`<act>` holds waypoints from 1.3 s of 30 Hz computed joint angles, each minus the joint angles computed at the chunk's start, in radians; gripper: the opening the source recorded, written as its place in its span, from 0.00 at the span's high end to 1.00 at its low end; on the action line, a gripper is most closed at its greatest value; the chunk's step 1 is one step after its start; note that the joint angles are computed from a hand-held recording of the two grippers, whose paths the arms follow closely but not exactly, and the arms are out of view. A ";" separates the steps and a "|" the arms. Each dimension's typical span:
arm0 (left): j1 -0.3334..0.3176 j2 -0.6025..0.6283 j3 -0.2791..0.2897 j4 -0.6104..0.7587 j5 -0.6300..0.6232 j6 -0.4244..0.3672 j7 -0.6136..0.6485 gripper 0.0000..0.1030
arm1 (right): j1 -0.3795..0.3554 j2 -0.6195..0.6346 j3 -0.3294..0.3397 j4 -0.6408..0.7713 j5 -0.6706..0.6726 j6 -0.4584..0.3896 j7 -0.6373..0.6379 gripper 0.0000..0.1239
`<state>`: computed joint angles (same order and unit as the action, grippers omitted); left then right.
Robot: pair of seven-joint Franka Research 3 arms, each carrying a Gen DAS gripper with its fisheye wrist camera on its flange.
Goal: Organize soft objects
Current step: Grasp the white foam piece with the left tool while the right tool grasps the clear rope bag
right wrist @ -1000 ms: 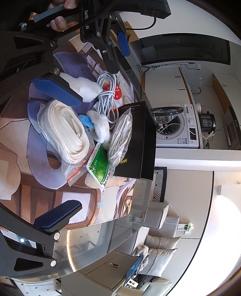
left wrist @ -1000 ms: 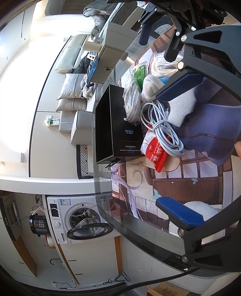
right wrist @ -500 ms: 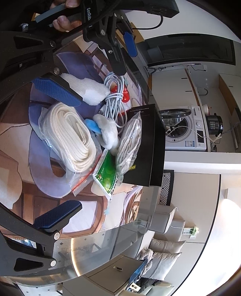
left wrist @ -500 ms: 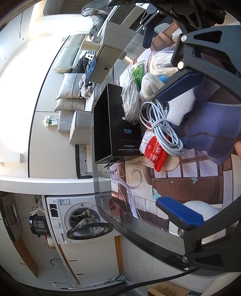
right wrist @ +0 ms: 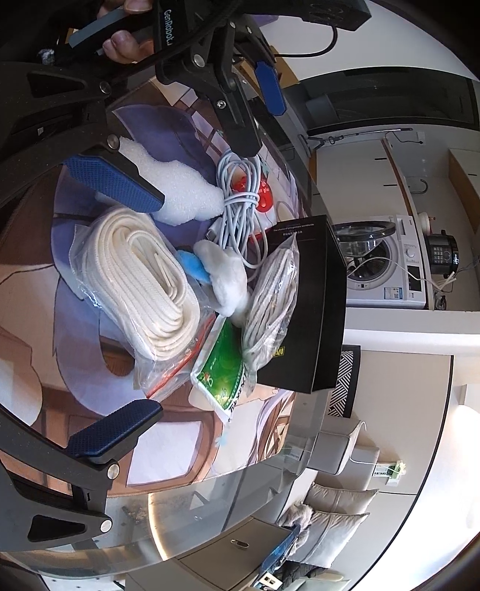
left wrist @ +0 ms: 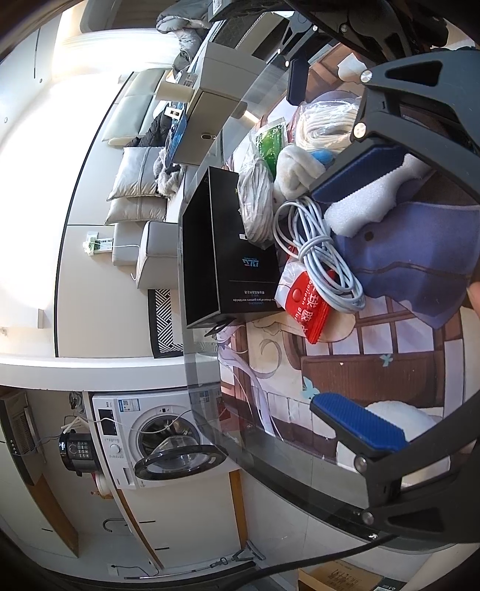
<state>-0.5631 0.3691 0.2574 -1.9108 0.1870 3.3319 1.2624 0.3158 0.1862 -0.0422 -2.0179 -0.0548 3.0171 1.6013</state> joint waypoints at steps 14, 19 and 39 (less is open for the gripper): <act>0.004 0.000 -0.004 0.005 0.027 -0.021 -0.013 0.00 | -0.021 -0.001 0.010 0.047 -0.067 -0.148 0.048 0.17; 0.084 -0.005 -0.093 0.013 0.069 -0.040 -0.026 0.00 | -0.059 -0.053 0.026 -0.012 -0.025 -0.157 -0.042 0.17; 0.415 0.027 -0.524 0.074 0.145 -0.218 0.123 0.00 | -0.067 -0.056 0.009 -0.037 -0.052 -0.139 0.046 0.17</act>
